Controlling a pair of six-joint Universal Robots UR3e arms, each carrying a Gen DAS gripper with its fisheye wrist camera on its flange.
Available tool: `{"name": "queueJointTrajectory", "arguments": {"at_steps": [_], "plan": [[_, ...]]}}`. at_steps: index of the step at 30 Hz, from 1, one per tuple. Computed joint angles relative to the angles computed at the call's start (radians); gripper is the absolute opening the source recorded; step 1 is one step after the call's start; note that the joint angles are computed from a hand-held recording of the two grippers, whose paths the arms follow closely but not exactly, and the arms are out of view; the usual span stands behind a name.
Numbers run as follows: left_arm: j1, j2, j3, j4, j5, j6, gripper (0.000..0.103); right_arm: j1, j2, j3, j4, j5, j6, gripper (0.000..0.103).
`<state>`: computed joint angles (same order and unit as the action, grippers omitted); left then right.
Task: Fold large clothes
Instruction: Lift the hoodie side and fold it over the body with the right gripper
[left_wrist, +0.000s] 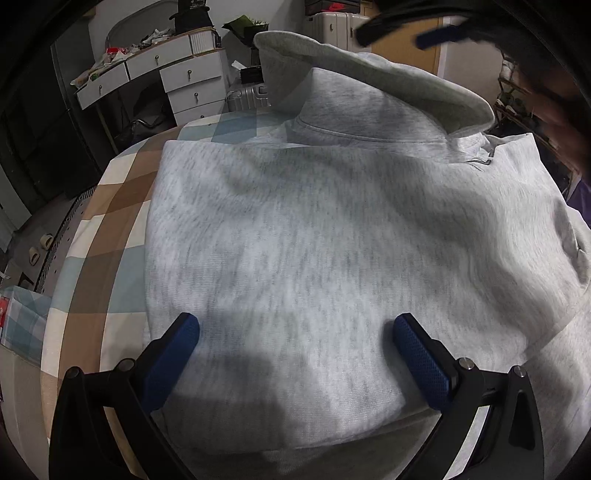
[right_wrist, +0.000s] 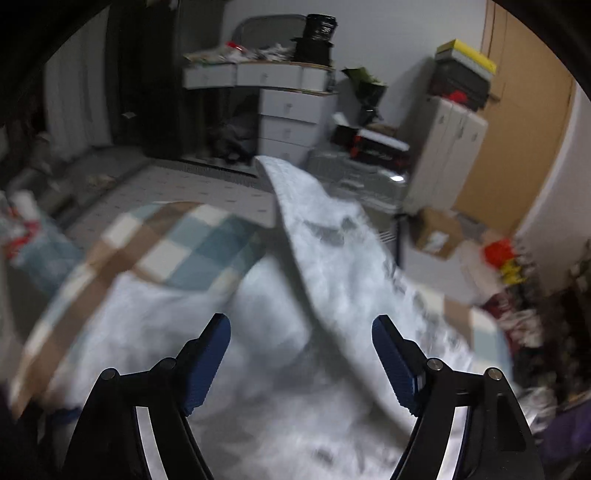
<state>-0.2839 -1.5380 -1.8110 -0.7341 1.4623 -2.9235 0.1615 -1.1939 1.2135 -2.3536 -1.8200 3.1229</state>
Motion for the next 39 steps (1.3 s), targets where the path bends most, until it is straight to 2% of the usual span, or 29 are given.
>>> {"name": "queueJointTrajectory", "arguments": {"at_steps": [3,6,7,8,9,10,12,16,19,23,26,27,29,32,33,35,36,38,39], "plan": [[0.001,0.0,-0.001,0.001,-0.001,0.0,0.102,0.03,0.19,-0.254,0.105,-0.108,0.053,0.079],[-0.001,0.0,-0.001,0.002,0.001,-0.001,0.102,0.06,0.412,-0.56,0.285,-0.316,0.049,0.077],[0.0,0.0,-0.001,0.002,0.0,0.0,0.102,0.068,0.48,-0.647,0.344,-0.406,0.051,0.075],[0.0,0.001,-0.002,0.002,0.0,-0.001,0.102,0.062,0.509,-0.692,0.39,-0.439,0.052,0.07],[0.0,0.001,-0.002,0.002,0.0,-0.001,0.102,0.047,0.517,-0.696,0.421,-0.455,0.062,0.043],[-0.001,0.0,-0.002,0.003,0.0,-0.001,0.102,0.024,0.492,-0.658,0.437,-0.437,0.086,0.005],[-0.003,-0.001,-0.001,0.003,0.003,-0.004,0.102,-0.013,0.372,-0.473,0.331,-0.38,0.101,0.002],[-0.011,-0.002,0.002,0.003,0.011,-0.01,0.102,-0.065,0.071,-0.062,-0.026,-0.285,0.07,0.002],[-0.013,-0.004,0.003,0.004,0.014,-0.012,0.102,-0.122,-0.151,0.153,-0.149,-0.16,0.107,0.003],[-0.013,-0.003,0.004,0.005,0.015,-0.02,0.102,-0.294,-0.497,0.488,-0.249,0.142,0.206,0.003],[-0.027,-0.002,0.003,0.018,0.035,-0.023,0.102,-0.489,-0.751,0.742,-0.243,0.378,0.26,0.003],[-0.024,0.006,0.002,0.016,0.027,-0.023,0.102,-0.576,-0.837,0.814,-0.194,0.473,0.255,0.003],[-0.007,0.023,0.012,-0.007,-0.013,-0.03,0.102,-0.68,-0.944,0.885,-0.104,0.563,0.222,0.003],[-0.008,0.03,0.077,-0.079,-0.056,-0.04,0.102,-0.719,-1.013,0.971,-0.095,0.59,0.169,0.003],[-0.011,0.031,0.094,-0.086,-0.07,-0.037,0.102,-0.761,-1.047,0.995,-0.069,0.639,0.151,0.003],[-0.059,0.008,0.157,-0.085,-0.023,-0.043,0.102,-0.832,-1.098,1.034,-0.035,0.724,0.127,0.003],[-0.108,-0.035,0.226,-0.071,0.036,-0.053,0.102,-0.843,-1.103,1.039,-0.023,0.743,0.122,0.003],[-0.197,-0.177,0.435,-0.115,0.139,-0.053,0.102,-0.878,-1.124,1.052,0.012,0.796,0.093,0.004],[-0.222,-0.25,0.54,-0.144,0.159,-0.048,0.102,-0.885,-1.123,1.042,0.034,0.813,0.08,0.004]]}}
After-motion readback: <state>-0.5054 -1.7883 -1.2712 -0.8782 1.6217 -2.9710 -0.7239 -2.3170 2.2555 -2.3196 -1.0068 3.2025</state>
